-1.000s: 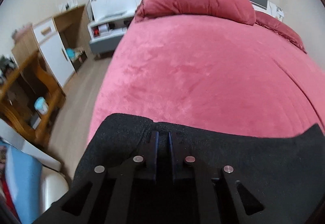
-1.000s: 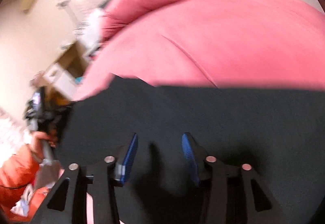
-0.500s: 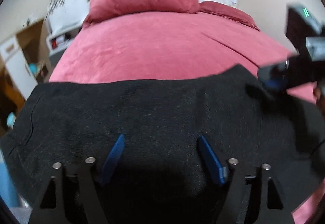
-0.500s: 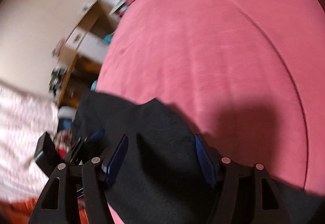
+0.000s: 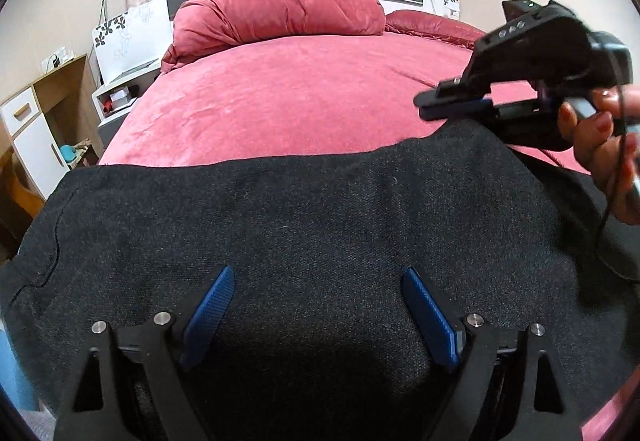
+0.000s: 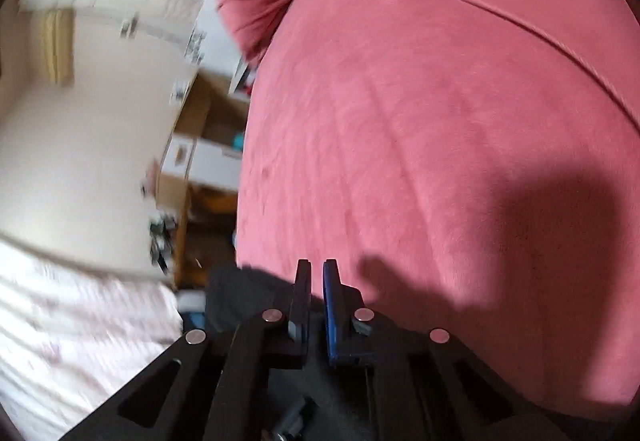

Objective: Fold large clothes
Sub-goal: 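Pull the garment edge with the right gripper toward the left gripper and release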

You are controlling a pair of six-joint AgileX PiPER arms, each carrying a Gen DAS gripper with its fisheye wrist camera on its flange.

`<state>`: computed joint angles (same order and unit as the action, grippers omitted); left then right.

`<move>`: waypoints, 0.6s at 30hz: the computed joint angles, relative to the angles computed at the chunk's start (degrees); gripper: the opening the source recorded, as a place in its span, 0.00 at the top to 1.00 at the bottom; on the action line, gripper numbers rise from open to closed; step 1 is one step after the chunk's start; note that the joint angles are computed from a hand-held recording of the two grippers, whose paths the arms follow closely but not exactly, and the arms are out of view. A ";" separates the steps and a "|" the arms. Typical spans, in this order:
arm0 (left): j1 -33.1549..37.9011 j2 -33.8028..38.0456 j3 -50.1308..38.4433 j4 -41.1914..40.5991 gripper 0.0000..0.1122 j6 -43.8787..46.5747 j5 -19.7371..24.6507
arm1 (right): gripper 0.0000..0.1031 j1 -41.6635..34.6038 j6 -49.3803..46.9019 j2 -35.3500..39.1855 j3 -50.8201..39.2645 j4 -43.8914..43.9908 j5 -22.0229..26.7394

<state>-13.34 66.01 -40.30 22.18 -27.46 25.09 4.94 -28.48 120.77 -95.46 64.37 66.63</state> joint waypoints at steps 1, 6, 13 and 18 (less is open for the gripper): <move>0.17 -0.03 -0.02 -0.65 0.22 0.57 -0.04 | 0.93 0.70 0.27 -0.19 -0.50 -1.85 -0.53; 0.09 -0.11 0.06 -0.88 0.22 0.29 -0.16 | 0.43 3.08 2.20 -2.02 -5.63 -15.27 2.71; 0.64 0.35 -0.20 -1.68 0.21 1.03 -0.64 | 0.63 9.31 -0.58 -6.07 -2.67 -29.77 -1.91; 0.42 -0.01 0.15 -1.51 0.21 0.48 -0.85 | 0.91 8.51 -5.70 -14.68 9.05 -22.75 -16.56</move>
